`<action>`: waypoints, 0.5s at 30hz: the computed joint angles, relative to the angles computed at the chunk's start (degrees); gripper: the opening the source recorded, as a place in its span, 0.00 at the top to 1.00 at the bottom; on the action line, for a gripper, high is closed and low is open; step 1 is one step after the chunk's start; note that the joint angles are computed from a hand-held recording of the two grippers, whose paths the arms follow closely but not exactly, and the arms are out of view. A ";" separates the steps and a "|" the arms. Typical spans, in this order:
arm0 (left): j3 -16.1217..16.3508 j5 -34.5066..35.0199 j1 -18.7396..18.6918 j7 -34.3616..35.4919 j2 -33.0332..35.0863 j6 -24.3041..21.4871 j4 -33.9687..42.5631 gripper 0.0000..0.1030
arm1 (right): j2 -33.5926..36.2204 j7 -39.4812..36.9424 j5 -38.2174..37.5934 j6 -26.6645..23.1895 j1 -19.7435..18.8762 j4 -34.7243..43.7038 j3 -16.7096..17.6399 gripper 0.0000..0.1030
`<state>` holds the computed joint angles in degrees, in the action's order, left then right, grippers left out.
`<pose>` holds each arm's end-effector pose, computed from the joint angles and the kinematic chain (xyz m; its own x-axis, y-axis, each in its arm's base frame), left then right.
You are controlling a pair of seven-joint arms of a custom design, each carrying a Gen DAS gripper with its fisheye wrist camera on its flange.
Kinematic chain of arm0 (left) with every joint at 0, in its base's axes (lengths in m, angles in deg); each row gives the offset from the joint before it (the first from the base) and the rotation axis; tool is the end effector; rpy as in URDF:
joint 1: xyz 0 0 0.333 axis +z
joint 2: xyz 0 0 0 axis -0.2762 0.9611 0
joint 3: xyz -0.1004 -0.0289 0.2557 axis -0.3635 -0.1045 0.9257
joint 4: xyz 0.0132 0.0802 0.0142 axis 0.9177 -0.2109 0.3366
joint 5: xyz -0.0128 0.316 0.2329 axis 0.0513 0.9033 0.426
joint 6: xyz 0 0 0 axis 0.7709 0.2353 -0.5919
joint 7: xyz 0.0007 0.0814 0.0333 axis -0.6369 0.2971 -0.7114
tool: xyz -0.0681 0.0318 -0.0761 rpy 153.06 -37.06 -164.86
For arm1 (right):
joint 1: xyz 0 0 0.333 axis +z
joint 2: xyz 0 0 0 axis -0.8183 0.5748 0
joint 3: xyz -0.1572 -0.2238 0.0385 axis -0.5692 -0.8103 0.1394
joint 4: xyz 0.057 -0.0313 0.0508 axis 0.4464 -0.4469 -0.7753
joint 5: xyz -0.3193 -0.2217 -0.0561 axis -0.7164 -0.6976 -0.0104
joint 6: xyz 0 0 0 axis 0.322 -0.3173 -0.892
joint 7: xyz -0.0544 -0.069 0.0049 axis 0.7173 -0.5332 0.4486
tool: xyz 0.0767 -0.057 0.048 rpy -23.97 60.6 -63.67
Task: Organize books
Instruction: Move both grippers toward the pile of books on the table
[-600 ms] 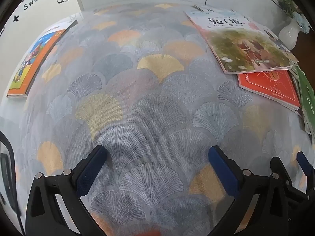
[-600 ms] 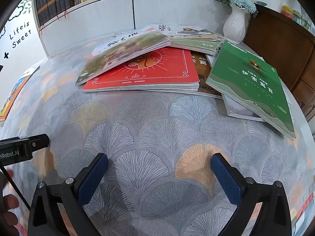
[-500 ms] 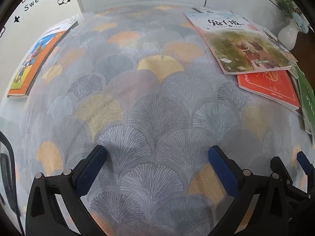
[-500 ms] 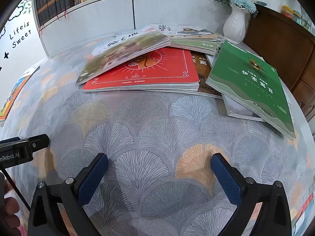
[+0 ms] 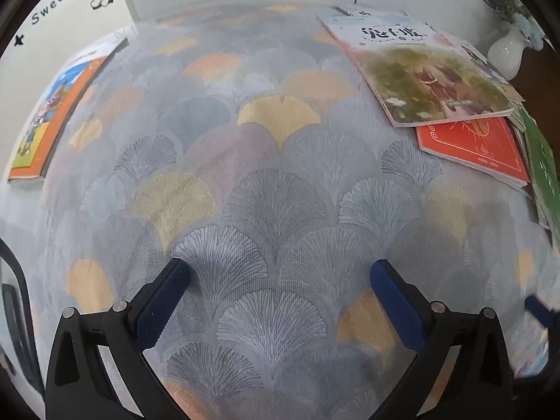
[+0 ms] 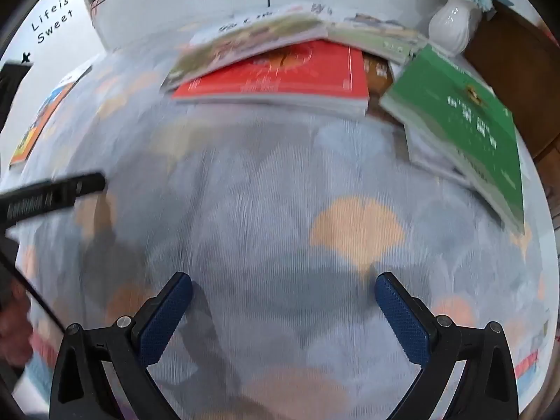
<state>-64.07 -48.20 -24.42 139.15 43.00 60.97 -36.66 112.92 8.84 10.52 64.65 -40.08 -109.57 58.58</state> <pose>0.6230 -0.1088 0.2928 0.3162 -0.9484 0.0220 -0.8984 -0.3068 -0.3141 0.6420 0.2481 0.2942 0.3807 -0.9240 -0.0354 -0.8752 -0.3477 -0.3365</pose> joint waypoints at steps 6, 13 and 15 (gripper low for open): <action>-2.93 -7.04 3.05 7.90 0.32 1.20 1.38 0.01 | -1.34 0.92 -0.06 -2.51 -0.27 -1.12 -0.64 0.00; -2.49 -10.58 2.95 14.88 1.94 4.55 6.24 0.01 | -1.56 5.92 4.47 -2.86 -3.41 2.25 -1.62 0.00; -2.96 -12.24 3.48 16.87 2.92 4.89 8.00 0.01 | -0.66 7.54 4.05 -3.16 -3.71 4.73 -2.35 0.00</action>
<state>-67.02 -60.44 -20.94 156.02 45.91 65.87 -28.66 112.26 16.38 14.57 61.49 -43.79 -104.84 56.23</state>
